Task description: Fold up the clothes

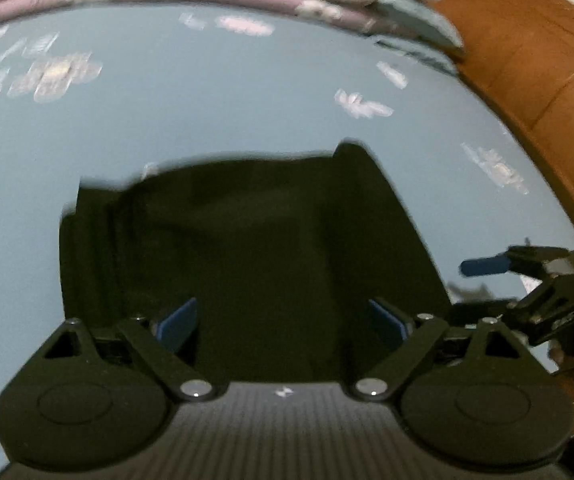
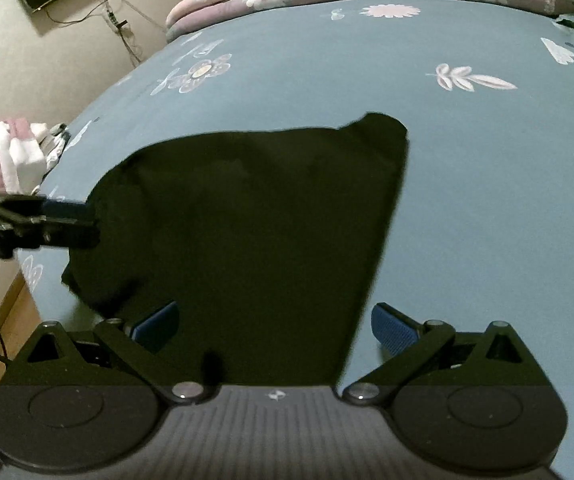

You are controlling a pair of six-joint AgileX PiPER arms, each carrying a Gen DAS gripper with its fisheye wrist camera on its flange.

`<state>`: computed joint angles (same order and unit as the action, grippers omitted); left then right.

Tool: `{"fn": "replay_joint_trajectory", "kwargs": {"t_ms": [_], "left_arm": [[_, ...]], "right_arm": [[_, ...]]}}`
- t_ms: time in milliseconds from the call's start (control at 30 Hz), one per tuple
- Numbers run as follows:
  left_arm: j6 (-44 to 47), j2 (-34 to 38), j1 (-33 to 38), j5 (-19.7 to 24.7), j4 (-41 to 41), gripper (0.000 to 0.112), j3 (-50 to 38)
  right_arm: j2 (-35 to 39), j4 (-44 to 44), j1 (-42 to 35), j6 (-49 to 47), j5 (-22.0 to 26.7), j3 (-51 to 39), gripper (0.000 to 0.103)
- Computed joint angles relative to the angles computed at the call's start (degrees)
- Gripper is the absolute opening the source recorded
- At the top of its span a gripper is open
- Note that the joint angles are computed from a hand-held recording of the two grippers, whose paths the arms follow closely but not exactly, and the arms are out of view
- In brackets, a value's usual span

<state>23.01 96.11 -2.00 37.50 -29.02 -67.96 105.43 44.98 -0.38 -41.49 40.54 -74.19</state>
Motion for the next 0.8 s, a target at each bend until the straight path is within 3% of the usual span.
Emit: {"fn": "replay_joint_trajectory", "kwargs": {"t_ms": [200, 467, 633, 800], "left_arm": [[-13.6, -2.2, -2.0, -1.1, 9.3, 0.086, 5.2], [-11.8, -6.3, 4.9, -3.6, 6.8, 0.086, 3.0], [-3.2, 0.7, 15.2, -0.7, -3.8, 0.075, -0.7], [8.4, 10.5, 22.9, 6.8, -16.3, 0.075, -3.9]], "right_arm": [[-0.7, 6.0, -3.6, -7.0, 1.1, 4.3, 0.103], [-0.1, 8.0, -6.7, -9.2, 4.5, 4.5, 0.103], [0.8, 6.8, -7.0, -5.9, 5.7, 2.5, 0.103], [-0.1, 4.0, -6.0, -2.0, 3.9, 2.7, 0.103]]}}
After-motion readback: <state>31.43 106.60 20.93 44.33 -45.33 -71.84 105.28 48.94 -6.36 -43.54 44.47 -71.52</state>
